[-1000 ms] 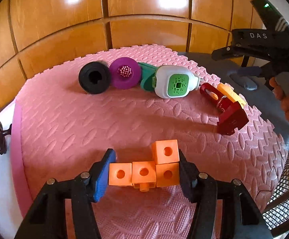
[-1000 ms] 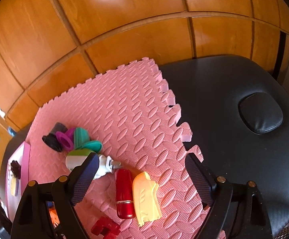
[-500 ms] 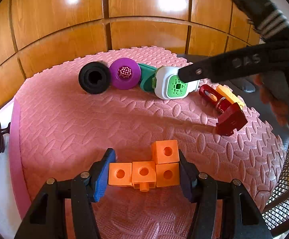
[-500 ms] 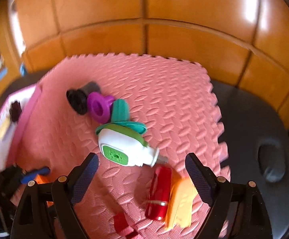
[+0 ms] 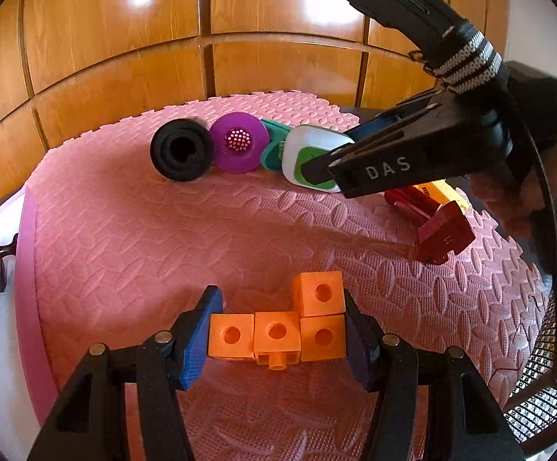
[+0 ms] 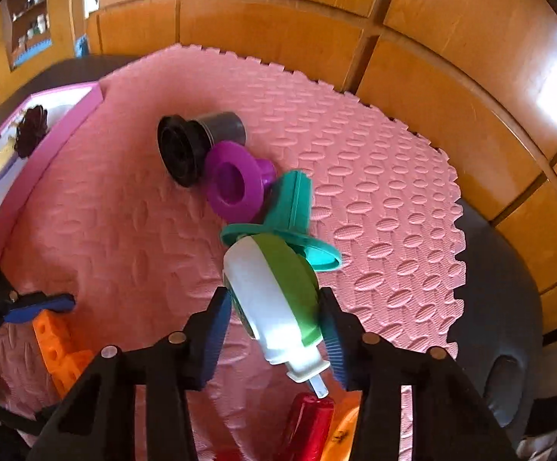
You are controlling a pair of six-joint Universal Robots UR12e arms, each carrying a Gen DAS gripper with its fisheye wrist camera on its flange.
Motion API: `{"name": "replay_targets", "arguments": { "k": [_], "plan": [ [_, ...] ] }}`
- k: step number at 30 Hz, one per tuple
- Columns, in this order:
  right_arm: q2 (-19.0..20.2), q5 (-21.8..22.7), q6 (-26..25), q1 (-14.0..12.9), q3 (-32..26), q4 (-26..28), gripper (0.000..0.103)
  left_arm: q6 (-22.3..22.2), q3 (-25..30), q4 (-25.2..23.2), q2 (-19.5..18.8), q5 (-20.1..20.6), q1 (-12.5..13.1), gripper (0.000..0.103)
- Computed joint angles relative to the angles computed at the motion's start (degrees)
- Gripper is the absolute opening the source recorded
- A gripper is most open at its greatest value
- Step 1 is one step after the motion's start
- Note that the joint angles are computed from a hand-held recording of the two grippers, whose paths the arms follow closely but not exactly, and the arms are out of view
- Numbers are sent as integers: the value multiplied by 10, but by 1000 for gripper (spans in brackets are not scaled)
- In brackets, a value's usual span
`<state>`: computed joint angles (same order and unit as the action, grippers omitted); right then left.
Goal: Organize rigid objects
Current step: 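Place the orange cubes in the tray with the left gripper while the right gripper grasps the spray bottle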
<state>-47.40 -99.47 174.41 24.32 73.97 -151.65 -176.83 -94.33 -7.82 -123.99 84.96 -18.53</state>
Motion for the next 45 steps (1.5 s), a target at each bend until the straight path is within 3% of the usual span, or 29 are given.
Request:
{"name": "replay_targets", "arguments": {
  "k": [8, 21, 25, 29, 33, 38, 41, 45],
  "plan": [
    [-4, 51, 86, -14, 14, -39, 44, 1, 0, 1, 0, 2, 0, 60],
    [-1, 54, 66, -12, 14, -48, 44, 0, 3, -19, 5, 6, -1, 59],
    [-2, 60, 65, -14, 15, -47, 44, -16, -6, -30, 16, -16, 4, 59],
    [-2, 53, 57, -12, 15, -50, 44, -31, -21, -11, 35, -38, 12, 60],
    [-2, 47, 53, -10, 16, -53, 44, -74, -43, 26, 62, -48, 29, 60],
    [-1, 34, 45, -7, 16, -57, 44, -136, -63, 36, 90, -1, 59, 60],
    [-1, 27, 40, -5, 16, -58, 44, -164, -69, 17, 99, 49, 82, 60],
    [0, 22, 38, -4, 14, -58, 44, -178, -66, -11, 99, 87, 113, 60]
  ]
}}
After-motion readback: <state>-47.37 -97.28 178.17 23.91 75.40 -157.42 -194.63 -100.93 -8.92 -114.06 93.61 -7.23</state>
